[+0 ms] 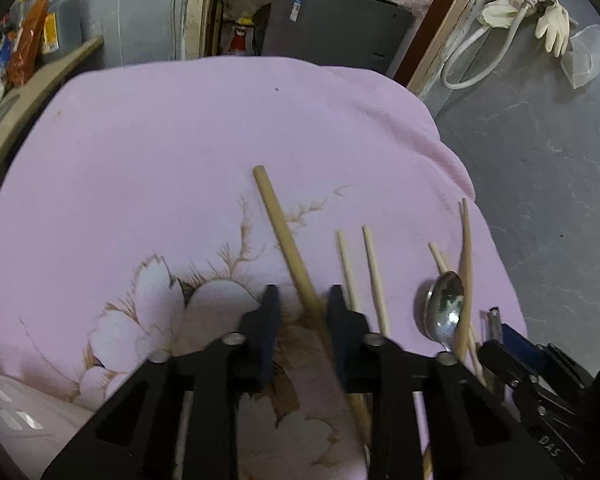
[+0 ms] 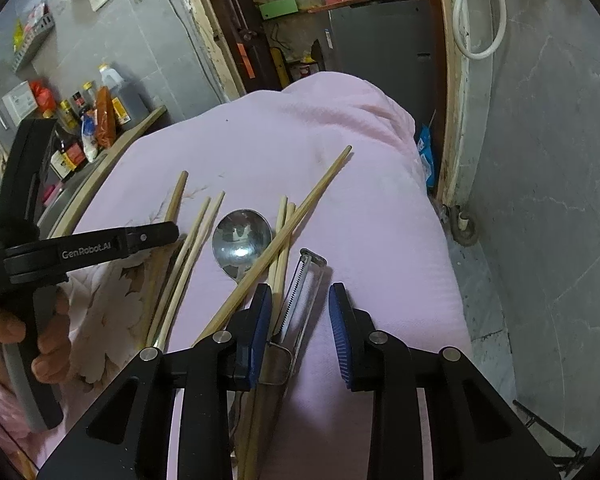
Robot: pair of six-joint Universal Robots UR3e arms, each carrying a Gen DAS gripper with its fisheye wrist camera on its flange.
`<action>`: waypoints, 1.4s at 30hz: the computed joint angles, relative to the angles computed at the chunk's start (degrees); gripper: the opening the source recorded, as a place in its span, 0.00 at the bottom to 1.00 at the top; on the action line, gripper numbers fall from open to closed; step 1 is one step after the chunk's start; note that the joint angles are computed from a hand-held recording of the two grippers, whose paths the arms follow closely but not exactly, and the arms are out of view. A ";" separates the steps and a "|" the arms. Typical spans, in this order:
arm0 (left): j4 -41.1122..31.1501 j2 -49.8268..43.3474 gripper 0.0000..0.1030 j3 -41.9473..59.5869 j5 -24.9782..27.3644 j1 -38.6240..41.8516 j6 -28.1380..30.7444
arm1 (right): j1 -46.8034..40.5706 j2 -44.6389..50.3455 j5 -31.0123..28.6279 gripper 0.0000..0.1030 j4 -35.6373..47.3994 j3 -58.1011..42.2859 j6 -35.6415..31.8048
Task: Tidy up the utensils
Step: 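Move the left tool to the utensils and grasp one wooden chopstick, then lift the chopstick with the left tool while the right tool grasps the peeler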
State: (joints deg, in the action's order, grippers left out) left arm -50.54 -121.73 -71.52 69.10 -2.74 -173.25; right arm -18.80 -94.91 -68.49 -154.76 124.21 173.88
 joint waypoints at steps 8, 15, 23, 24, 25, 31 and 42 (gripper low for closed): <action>-3.96 2.49 0.05 -1.36 -3.84 1.37 -1.23 | -1.00 -0.40 2.84 0.11 2.67 -0.56 1.97; 2.83 13.14 0.05 -15.28 -6.72 3.41 1.00 | -3.34 -6.17 6.73 0.10 1.10 4.93 2.30; 24.10 30.68 0.05 -40.90 -13.70 9.19 1.67 | -6.34 -20.39 12.07 0.10 -18.71 21.95 2.17; 27.02 31.82 0.05 -43.21 -14.14 9.51 0.98 | -5.98 -21.23 11.85 0.10 -23.37 24.20 2.79; 29.75 33.74 0.05 -45.93 -14.94 10.35 0.51 | -5.34 -21.03 11.29 0.10 -26.87 25.35 3.30; 41.29 43.77 0.05 -56.89 -19.80 16.24 -2.21 | 2.78 -16.65 5.83 0.10 -47.35 26.89 8.47; 42.85 54.09 0.05 -55.61 -33.05 36.34 -6.15 | 23.47 10.65 -3.44 0.10 -66.74 0.04 19.91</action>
State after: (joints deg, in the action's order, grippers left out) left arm -7.69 -67.64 -127.13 36.05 33.61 -179.41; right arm 4.67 -84.26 -71.92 -221.49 124.25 193.79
